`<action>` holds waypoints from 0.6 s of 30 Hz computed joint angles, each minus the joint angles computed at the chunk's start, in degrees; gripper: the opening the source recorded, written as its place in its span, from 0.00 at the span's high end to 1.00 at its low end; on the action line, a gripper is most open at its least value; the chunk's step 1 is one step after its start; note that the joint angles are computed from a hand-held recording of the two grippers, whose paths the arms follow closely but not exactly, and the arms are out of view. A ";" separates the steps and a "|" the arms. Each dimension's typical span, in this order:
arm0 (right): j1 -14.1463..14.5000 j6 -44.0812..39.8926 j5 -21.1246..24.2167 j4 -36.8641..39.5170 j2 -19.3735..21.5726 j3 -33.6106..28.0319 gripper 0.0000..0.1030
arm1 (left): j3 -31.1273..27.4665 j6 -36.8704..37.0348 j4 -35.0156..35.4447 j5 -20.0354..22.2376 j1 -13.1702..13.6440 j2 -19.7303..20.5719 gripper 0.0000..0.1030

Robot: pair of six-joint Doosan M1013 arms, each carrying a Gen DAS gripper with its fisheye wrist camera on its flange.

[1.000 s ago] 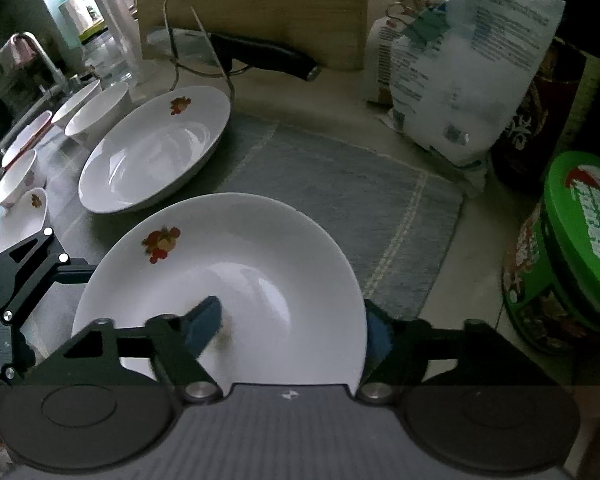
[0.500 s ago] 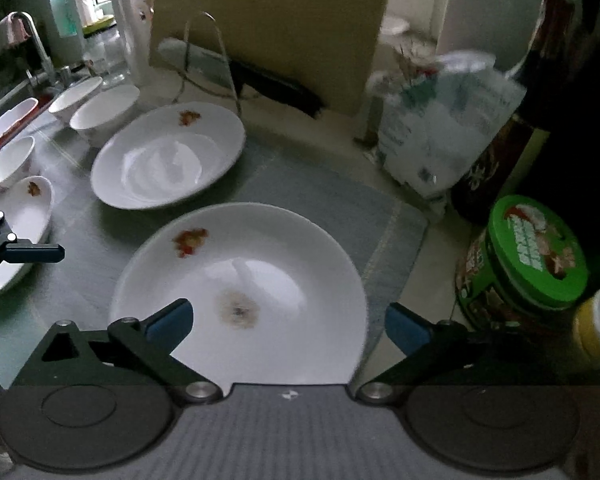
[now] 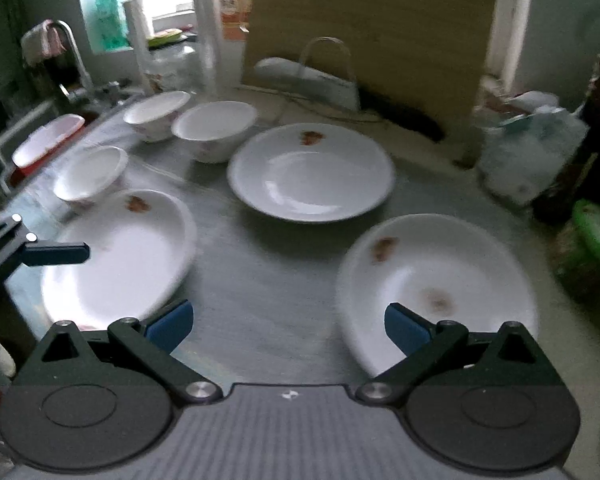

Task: Organize plates and bowls
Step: 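Grasp the rim of the fruit-print white plate with the right gripper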

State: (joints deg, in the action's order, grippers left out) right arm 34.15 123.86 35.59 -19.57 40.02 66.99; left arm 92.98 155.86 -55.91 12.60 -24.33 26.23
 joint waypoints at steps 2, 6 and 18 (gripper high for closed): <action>0.87 1.81 -0.24 -0.12 1.06 -1.07 0.00 | 0.85 -0.68 0.39 0.37 1.01 -0.53 0.01; 2.39 4.16 0.05 1.02 2.88 -2.89 0.00 | 2.42 0.05 0.33 0.84 3.00 -1.34 0.01; 4.56 11.00 3.74 2.30 7.23 -8.42 0.00 | 3.62 0.95 5.05 7.34 8.15 -0.91 0.01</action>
State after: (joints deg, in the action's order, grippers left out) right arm 38.71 134.86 39.33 -17.27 47.25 58.57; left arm 96.60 156.82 -50.86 19.94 -16.18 25.32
